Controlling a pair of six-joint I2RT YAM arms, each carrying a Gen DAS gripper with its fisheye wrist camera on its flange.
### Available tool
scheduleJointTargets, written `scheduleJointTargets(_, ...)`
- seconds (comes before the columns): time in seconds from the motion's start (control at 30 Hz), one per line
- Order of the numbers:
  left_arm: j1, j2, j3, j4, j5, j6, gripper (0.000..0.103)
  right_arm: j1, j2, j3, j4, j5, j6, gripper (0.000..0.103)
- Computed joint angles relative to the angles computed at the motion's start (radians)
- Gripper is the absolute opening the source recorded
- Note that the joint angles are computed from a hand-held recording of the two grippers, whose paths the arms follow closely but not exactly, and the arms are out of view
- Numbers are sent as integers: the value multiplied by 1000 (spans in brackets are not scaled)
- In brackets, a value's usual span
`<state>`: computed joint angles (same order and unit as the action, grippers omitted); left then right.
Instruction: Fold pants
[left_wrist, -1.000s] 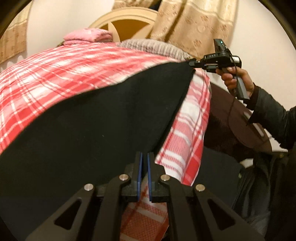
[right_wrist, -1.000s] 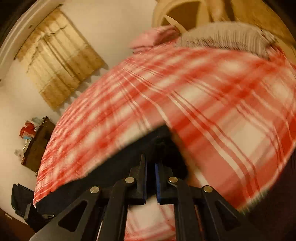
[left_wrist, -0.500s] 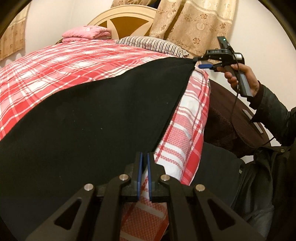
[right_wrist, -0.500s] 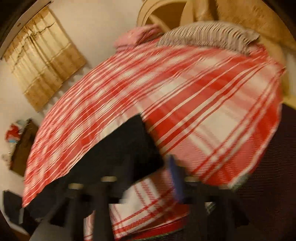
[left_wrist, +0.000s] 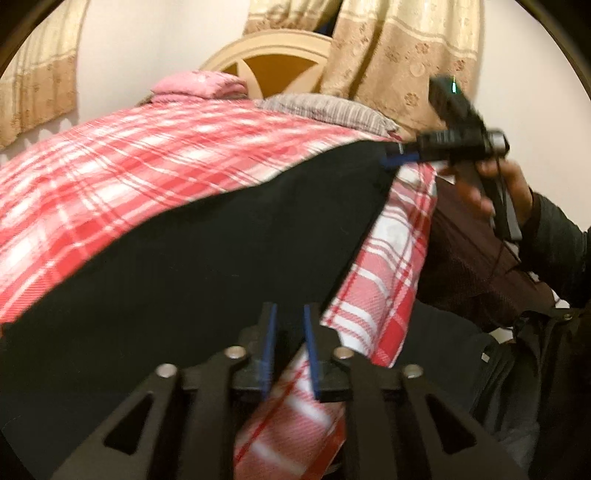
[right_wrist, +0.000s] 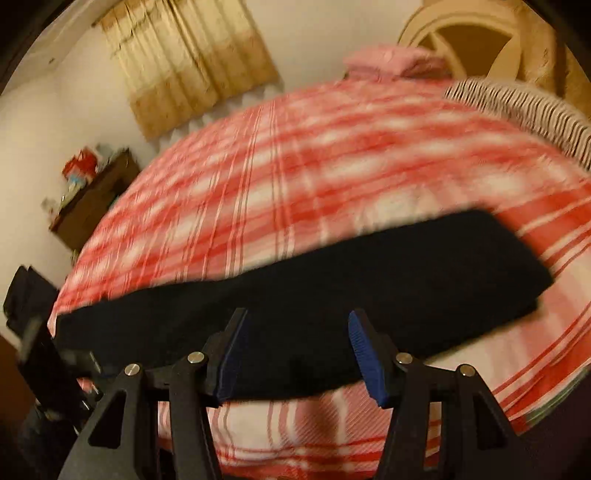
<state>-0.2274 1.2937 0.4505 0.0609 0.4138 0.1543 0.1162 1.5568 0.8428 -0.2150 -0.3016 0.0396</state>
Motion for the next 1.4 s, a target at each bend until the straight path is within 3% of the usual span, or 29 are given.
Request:
scheduleJointTargets(0.07,43,-63,-28,-13,-31,17,50,8,17,-10,-12,32,-26,57)
scheduleJointTargets(0.13,92,-95,-48,-9,-54,25,63,23,-13,-41,5,66,-35,57)
scheduleJointTargets(0.2,145,-93,-49,-8,-42,12,64,63,-35,-41,6,124,-47,57)
scheduleJointTargets(0.3,214,-49,-47,34,-17,-8,64,138,-34,-34,38,106,-48,57)
scheduleJointTargets(0.43,223,18,-42,80,-55,-58,64,256,50,-4,72,79,-31,57)
scheduleJointTargets(0.53,251,-24,-66,68,-58,-48,64,313,146,7,59,85,-46,57)
scheduleJointTargets(0.67,340,-121,-91,7,-90,22,64,323,124,-43,119,104,-54,57)
scheduleJointTargets(0.87,667,-215,-72,-102,-64,187,73,350,126,-4,135,82,-34,57)
scheduleJointTargets(1.03,937,-137,-11,-98,-41,267,73,445,177,69,153,51,-26,57)
scheduleJointTargets(1.13,1042,-22,37,-82,-77,276,74,495,223,104,164,51,-24,57)
scheduleJointTargets(1.2,1082,54,54,-65,-78,270,75,521,254,113,174,61,-19,57)
scheduleJointTargets(1.27,1107,72,23,4,-72,284,87,532,304,139,150,61,-4,57)
scheduleJointTargets(1.4,1124,111,40,-1,-45,259,89,529,321,134,158,61,1,57)
